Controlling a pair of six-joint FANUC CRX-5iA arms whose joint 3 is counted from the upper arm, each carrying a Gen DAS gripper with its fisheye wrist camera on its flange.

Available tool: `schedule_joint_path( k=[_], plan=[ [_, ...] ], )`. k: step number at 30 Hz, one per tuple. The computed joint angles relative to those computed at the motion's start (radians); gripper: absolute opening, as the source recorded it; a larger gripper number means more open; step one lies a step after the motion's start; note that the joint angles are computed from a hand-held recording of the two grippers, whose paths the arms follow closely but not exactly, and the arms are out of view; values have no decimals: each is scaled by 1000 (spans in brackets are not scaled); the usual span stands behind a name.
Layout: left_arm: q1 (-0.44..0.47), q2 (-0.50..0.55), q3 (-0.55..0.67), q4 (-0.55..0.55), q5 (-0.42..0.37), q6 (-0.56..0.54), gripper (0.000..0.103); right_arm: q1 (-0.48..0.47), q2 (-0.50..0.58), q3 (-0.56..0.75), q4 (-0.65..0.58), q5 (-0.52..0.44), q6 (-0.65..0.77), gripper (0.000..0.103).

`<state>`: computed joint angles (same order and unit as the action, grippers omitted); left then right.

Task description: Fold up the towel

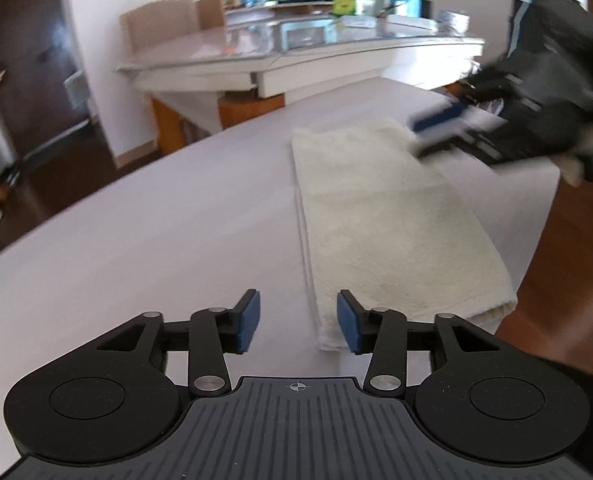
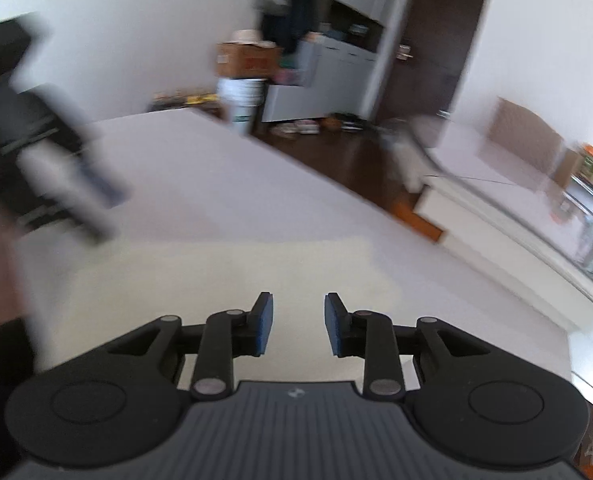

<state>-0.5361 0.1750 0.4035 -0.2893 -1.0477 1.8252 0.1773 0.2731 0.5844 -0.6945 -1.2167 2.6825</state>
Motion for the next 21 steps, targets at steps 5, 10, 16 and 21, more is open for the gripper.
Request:
schedule_joint_path(
  k=[5,10,16,21],
  plan=[
    [42,-20,-22,54,29,-89,74,-17,-174,-204,-40,-25,173,36],
    [54,-41,-38,78,56,-141,86,49,-295,-373,21,78,358,42],
    [38,-59,-55,76,68,-171,89,122,-337,-458,64,185,484,40],
    [23,-73,-83,72,77,-231,89,171,-363,-536,125,291,565,25]
  ],
)
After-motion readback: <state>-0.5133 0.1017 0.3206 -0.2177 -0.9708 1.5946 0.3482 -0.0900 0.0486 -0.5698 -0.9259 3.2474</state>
